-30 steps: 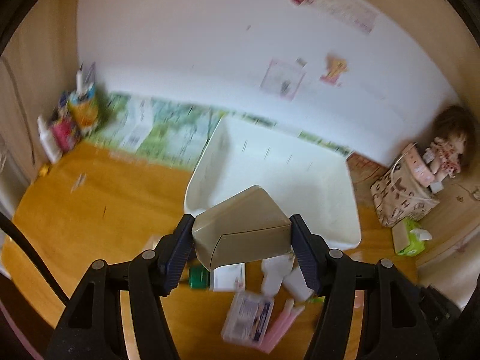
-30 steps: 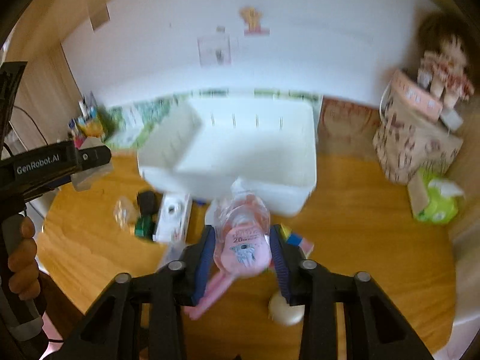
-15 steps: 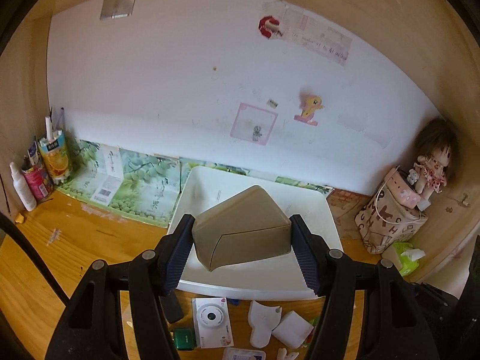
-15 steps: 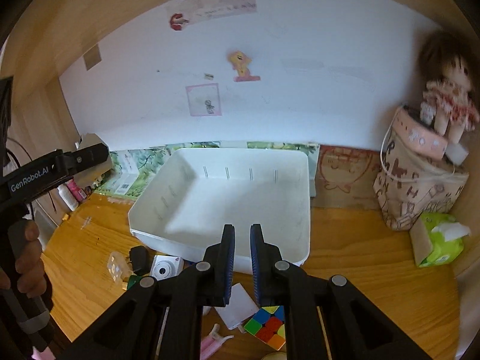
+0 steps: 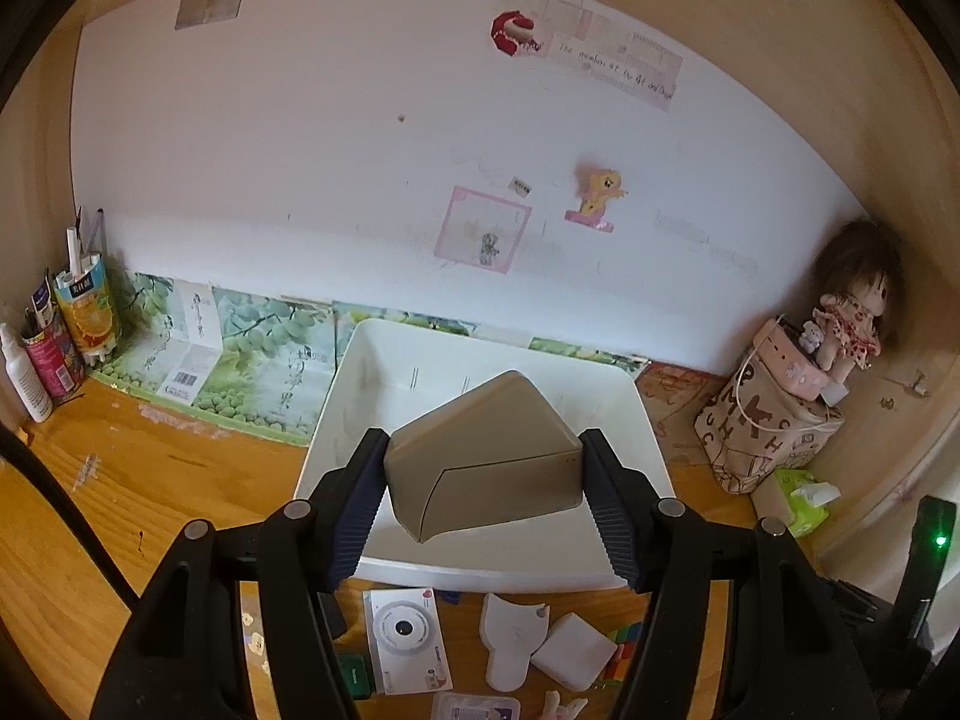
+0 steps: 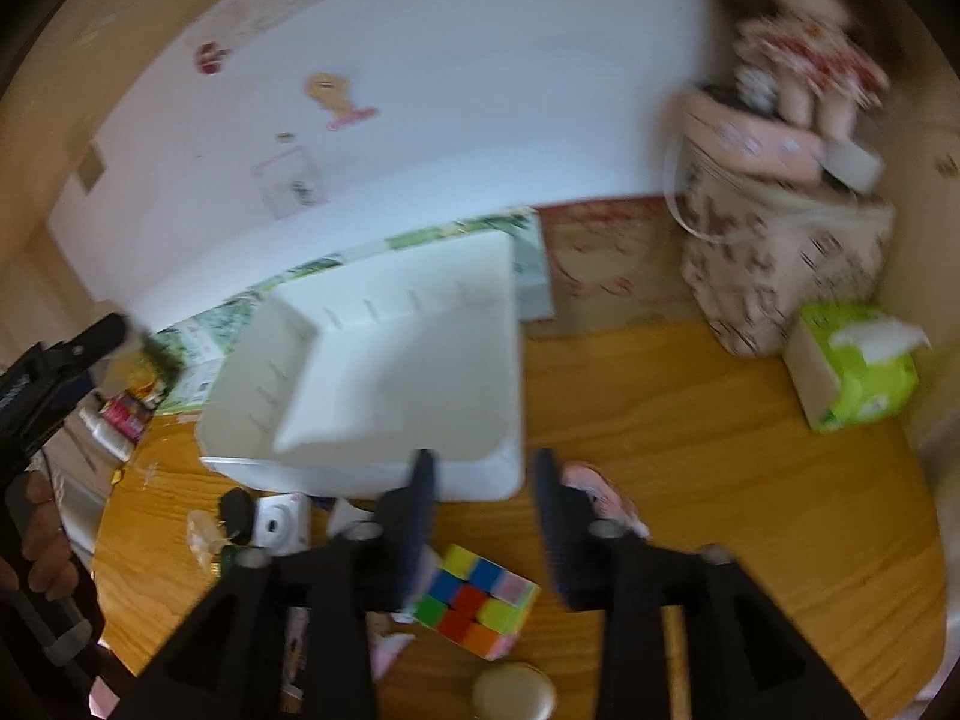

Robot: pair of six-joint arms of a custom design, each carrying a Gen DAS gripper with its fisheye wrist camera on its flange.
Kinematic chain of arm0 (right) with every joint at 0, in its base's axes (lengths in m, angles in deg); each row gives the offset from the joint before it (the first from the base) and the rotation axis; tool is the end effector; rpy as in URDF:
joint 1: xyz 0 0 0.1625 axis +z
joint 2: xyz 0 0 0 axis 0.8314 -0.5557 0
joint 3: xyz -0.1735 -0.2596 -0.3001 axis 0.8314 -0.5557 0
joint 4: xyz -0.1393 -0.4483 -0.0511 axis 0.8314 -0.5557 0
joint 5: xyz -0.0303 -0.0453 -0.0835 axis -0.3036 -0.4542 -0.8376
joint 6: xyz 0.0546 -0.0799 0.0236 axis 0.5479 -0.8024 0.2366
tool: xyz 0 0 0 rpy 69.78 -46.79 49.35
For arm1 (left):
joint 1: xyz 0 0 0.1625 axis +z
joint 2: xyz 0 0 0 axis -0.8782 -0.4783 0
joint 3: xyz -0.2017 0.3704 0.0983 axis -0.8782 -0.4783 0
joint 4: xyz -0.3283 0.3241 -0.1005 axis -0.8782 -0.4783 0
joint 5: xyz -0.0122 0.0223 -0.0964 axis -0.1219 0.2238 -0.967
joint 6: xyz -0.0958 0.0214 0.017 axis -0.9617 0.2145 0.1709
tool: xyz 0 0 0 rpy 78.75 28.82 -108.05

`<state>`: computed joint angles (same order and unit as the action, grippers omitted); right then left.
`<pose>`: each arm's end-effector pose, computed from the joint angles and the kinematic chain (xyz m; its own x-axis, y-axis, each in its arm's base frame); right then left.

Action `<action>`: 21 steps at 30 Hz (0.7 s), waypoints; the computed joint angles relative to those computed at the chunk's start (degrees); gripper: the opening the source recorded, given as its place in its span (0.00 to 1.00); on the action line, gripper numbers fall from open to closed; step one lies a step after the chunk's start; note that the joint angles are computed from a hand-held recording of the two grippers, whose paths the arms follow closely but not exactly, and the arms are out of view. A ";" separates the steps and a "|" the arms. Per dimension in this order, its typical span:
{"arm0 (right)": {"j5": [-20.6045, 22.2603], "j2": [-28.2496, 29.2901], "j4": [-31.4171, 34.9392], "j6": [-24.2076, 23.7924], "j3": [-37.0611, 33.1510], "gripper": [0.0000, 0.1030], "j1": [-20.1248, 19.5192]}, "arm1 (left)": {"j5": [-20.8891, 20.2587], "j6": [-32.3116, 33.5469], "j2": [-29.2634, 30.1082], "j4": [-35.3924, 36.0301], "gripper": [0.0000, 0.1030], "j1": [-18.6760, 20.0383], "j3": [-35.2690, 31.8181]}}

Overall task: Organize rigid objects
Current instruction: 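Lift the sponge with the left gripper while the right gripper carries the tape toward the basket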

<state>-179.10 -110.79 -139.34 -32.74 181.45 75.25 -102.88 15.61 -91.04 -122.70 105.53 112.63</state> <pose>0.2830 -0.2533 0.0961 -0.7839 0.4203 0.4570 -0.1180 0.6217 -0.7743 -0.1573 -0.4059 0.2918 -0.7891 0.4493 -0.4189 0.6107 0.6474 -0.4560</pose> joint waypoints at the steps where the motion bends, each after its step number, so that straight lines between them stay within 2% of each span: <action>1: 0.30 -0.63 0.72 1.39 0.80 0.55 -0.43 | 0.16 -0.18 -0.03 0.43 0.65 0.01 0.07; 5: 2.88 -2.03 0.47 4.40 3.76 0.58 -2.86 | 0.72 -0.75 -0.30 1.78 0.65 -0.02 0.44; 7: 4.58 -1.86 -2.18 4.47 5.21 0.60 -4.62 | 0.81 -1.04 -0.39 2.28 0.65 -0.01 0.62; 13: 6.93 0.69 -10.12 1.88 6.85 0.73 -9.46 | 0.99 -1.76 0.10 3.55 0.65 0.25 0.59; 16: 7.97 2.41 -13.44 -1.41 6.66 0.77 -12.38 | 1.00 -2.10 0.52 3.87 0.65 0.45 0.53; 21: 7.67 4.30 -11.21 -5.36 5.00 0.79 -16.13 | 1.18 -2.52 1.21 3.99 0.65 0.81 0.36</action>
<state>-171.43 -106.50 -150.55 -38.10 186.45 59.12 -101.70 13.09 -89.83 -118.71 106.34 112.98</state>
